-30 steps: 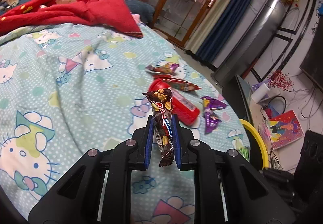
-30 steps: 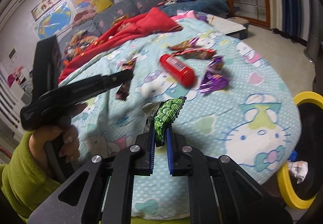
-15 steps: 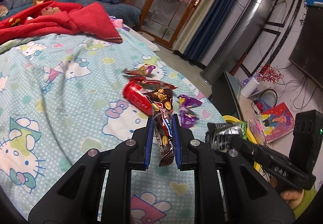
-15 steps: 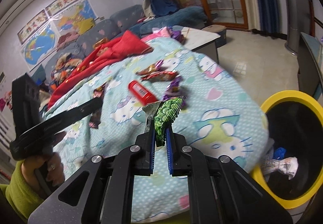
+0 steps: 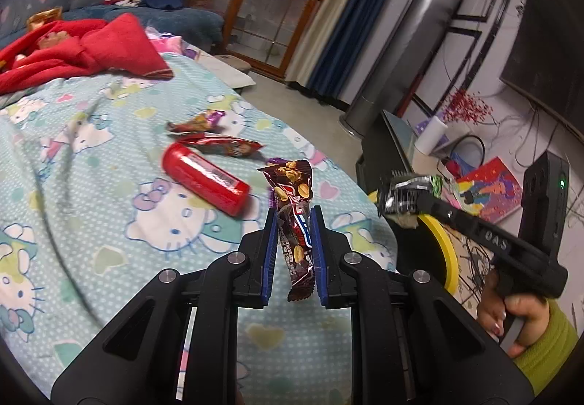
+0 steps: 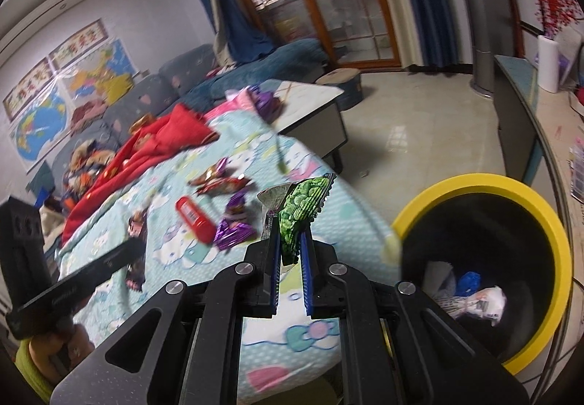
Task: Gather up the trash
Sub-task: 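Carry the brown wrapper and green pea bag over the yellow bin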
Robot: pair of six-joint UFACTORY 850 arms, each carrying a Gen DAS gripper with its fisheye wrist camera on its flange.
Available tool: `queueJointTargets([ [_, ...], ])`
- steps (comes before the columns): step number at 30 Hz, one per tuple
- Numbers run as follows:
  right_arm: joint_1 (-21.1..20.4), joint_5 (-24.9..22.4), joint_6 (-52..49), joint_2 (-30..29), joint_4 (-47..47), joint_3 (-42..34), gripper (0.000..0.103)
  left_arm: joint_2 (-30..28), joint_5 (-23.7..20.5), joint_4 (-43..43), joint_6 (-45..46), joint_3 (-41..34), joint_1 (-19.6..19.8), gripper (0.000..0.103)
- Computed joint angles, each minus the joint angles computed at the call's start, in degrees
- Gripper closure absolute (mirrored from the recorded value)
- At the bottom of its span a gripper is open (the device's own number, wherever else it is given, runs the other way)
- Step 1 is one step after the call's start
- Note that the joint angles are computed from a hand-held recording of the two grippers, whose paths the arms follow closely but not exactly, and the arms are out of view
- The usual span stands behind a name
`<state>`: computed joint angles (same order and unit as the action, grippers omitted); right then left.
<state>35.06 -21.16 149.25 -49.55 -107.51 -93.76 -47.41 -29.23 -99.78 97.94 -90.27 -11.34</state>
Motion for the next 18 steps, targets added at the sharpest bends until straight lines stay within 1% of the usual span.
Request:
queueJointTargets([
  [11,-1.3,-4.7,8.6,2.9,-3.5,5.7,0.093,-0.5,-1.2,2.5,1.8,-1.0,-3.0,0.091],
  [18,-2.0,-6.7,10.6,4.1,-2.9,8.1,0.093,-0.9,-1.8,4.7,1.9,-2.1,-4.7,0.091],
])
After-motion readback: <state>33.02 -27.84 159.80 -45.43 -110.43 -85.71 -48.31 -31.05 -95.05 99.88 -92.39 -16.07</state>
